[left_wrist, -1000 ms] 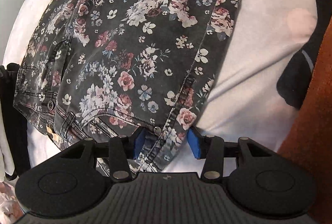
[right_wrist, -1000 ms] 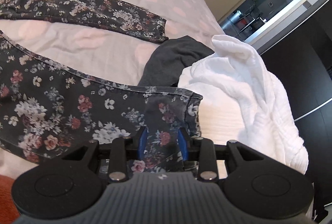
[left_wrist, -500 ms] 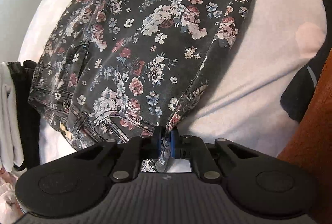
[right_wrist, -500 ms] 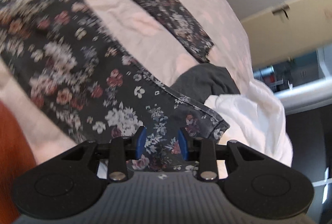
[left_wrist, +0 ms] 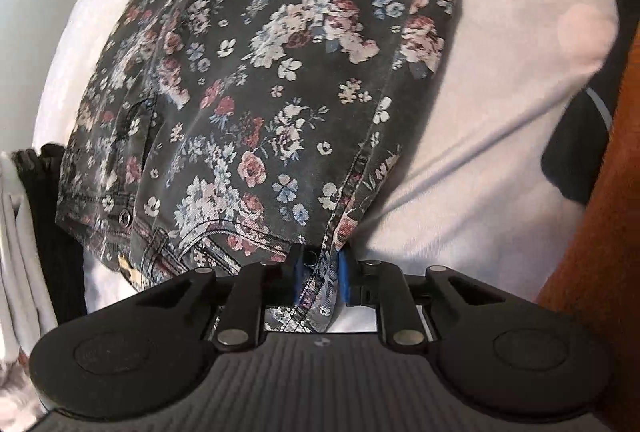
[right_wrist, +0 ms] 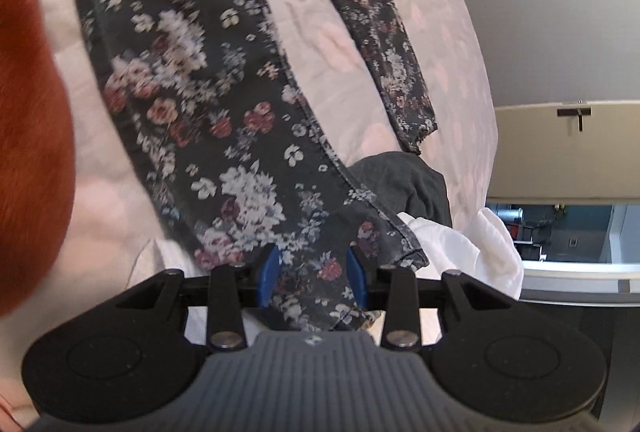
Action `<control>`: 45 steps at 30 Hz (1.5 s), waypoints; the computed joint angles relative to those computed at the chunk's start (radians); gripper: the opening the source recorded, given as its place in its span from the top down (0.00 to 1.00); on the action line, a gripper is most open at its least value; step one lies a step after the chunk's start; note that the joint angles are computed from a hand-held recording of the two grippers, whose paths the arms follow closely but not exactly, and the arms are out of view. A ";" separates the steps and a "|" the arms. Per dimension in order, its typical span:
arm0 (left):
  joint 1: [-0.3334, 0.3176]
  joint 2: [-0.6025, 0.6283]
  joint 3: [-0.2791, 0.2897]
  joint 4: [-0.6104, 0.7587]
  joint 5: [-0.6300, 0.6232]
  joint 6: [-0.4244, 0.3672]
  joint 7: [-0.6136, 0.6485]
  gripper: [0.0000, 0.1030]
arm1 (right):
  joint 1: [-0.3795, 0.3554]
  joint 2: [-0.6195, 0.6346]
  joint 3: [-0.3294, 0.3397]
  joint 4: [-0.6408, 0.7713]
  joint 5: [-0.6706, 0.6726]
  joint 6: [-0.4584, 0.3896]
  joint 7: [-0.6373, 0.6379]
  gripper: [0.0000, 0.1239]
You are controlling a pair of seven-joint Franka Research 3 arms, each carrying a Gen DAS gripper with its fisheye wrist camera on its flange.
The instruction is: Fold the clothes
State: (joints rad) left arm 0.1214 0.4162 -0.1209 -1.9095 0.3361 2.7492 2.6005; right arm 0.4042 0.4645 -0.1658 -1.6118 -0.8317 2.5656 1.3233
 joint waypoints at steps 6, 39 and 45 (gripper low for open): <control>0.006 0.022 -0.002 0.021 0.009 0.000 0.070 0.66 | 0.000 -0.016 -0.013 -0.024 -0.034 0.035 0.054 0.68; 0.006 -0.071 0.019 -0.073 0.014 0.150 -0.190 0.91 | 0.035 -0.018 -0.065 -0.018 -0.401 0.037 0.423 0.96; -0.040 -0.119 0.087 -0.109 0.084 0.268 -0.400 0.92 | 0.031 -0.007 -0.035 0.017 -0.460 -0.046 0.541 0.96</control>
State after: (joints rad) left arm 0.0815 0.2977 -0.0342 -2.0188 0.4204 3.0176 2.2002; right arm 0.4355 0.4571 -0.2012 -1.5947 -1.2914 2.5193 1.8643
